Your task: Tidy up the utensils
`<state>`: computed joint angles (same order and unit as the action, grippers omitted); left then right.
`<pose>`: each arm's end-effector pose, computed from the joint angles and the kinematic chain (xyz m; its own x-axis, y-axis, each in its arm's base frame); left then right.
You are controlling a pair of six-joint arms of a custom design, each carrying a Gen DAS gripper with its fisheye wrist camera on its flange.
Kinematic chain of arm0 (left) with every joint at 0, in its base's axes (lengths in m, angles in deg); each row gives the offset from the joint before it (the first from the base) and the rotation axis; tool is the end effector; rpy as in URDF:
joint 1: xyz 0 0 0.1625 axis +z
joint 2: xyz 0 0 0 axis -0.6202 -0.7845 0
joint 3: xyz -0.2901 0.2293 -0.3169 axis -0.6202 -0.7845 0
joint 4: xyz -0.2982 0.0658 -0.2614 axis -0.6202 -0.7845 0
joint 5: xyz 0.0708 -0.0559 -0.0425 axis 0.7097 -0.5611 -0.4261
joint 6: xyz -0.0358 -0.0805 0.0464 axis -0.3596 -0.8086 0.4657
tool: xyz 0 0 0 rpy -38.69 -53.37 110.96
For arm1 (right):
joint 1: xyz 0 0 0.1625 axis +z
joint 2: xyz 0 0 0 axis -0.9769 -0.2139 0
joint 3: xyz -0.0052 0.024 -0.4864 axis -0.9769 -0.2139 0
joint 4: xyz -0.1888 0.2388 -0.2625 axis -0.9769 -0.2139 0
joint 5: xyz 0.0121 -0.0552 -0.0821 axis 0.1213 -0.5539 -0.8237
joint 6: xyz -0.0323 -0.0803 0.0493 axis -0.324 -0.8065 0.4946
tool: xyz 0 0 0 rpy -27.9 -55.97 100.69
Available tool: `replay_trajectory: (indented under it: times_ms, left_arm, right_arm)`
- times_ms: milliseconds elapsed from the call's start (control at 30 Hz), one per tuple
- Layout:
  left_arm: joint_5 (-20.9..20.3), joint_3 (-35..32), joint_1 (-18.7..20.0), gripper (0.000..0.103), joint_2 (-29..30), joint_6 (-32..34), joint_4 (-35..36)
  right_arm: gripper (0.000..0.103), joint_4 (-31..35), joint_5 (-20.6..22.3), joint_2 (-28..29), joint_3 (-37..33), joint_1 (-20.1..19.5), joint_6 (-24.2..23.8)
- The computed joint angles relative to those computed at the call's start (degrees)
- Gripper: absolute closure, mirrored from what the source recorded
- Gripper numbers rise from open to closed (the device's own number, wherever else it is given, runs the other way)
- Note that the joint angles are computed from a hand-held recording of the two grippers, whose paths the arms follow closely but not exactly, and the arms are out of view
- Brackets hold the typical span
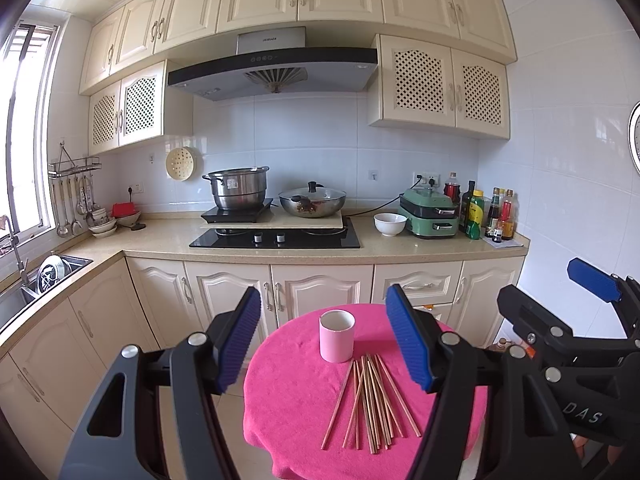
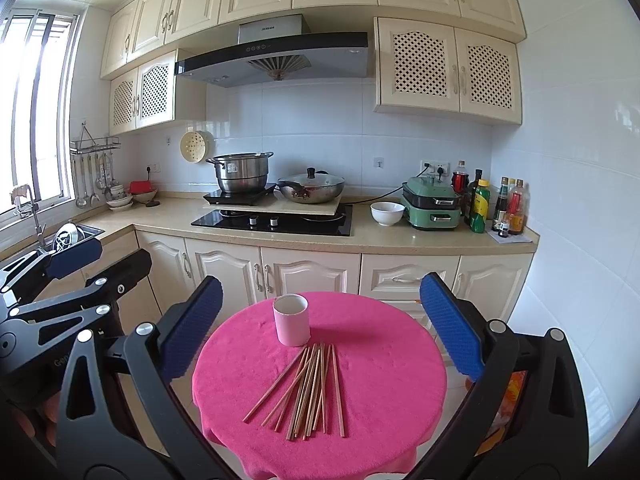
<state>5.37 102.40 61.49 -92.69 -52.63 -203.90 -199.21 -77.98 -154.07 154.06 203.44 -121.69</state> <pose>-0.4917 -0.4530 0.2728 -0.6829 0.1780 -0.7085 0.7233 0.3006 -0.6216 0.3714 -0.4152 0.4269 -0.7229 0.0537 0.6888 -0.6489 0.2894 -0.7037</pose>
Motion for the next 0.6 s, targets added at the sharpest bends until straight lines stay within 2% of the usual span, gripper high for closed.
replay_trajectory:
  times_ms: [600]
  left_arm:
    - [-1.22,-1.28,1.3,0.038,0.4,0.92,0.53]
  right_arm:
    - [0.006,1.9,0.67,-0.5,-0.24,-1.18,1.16]
